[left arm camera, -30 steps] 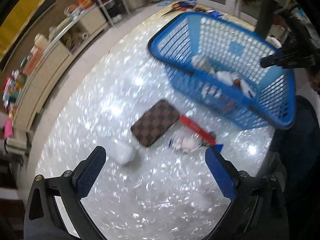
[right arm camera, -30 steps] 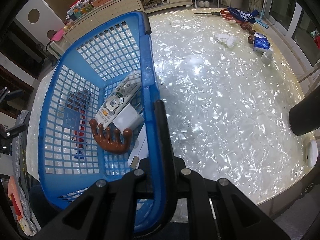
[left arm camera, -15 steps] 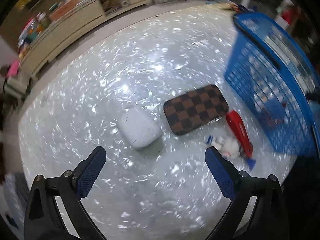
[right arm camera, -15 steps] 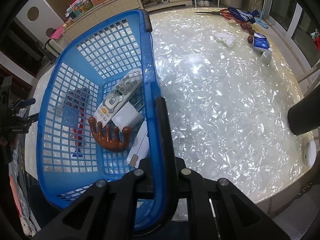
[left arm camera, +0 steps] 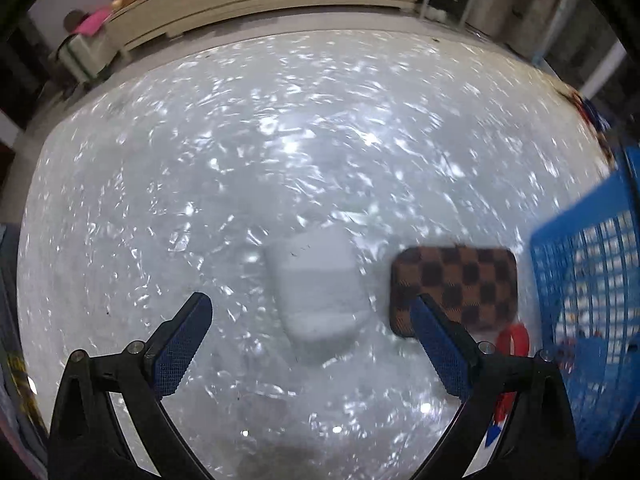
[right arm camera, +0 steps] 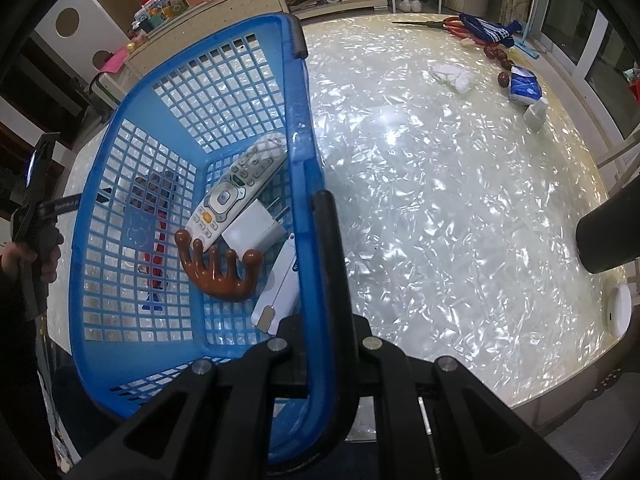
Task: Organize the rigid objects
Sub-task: 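Open the left gripper, withdraw, and grasp the white earbud case, then carry the earbud case with the left gripper and release it into the basket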
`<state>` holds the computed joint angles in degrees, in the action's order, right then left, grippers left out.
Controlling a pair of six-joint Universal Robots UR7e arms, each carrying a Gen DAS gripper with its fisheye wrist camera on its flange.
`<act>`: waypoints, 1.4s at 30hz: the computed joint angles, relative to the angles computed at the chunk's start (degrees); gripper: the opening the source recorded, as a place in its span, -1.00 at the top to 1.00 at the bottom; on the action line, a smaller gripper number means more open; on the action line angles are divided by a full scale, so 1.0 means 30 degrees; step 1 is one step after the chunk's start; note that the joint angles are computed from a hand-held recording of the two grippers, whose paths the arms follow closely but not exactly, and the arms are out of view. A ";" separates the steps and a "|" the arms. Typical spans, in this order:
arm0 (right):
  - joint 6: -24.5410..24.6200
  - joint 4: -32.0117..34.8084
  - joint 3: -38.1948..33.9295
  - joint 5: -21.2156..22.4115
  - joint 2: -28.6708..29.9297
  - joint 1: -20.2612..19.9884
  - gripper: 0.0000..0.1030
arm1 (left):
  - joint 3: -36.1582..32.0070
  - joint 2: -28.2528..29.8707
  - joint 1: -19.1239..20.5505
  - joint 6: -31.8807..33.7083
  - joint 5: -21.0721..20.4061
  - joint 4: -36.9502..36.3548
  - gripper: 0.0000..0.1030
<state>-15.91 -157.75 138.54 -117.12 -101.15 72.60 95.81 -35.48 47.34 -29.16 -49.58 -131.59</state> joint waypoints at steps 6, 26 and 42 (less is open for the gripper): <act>0.0011 0.0112 -0.0114 -0.0079 0.0178 -0.0020 0.86 | -0.0320 0.0259 0.0467 -0.1460 -0.0007 0.0011 -0.94; 0.0081 -0.0026 -0.0115 -0.0055 0.0370 -0.0089 0.86 | -0.2074 0.1239 0.1163 -0.2949 -0.0572 0.2064 -0.14; 0.0281 -0.0062 -0.0106 -0.0121 0.0273 0.0037 0.86 | 0.1197 -0.1394 -0.0593 -0.0617 -0.1711 -0.0502 -0.14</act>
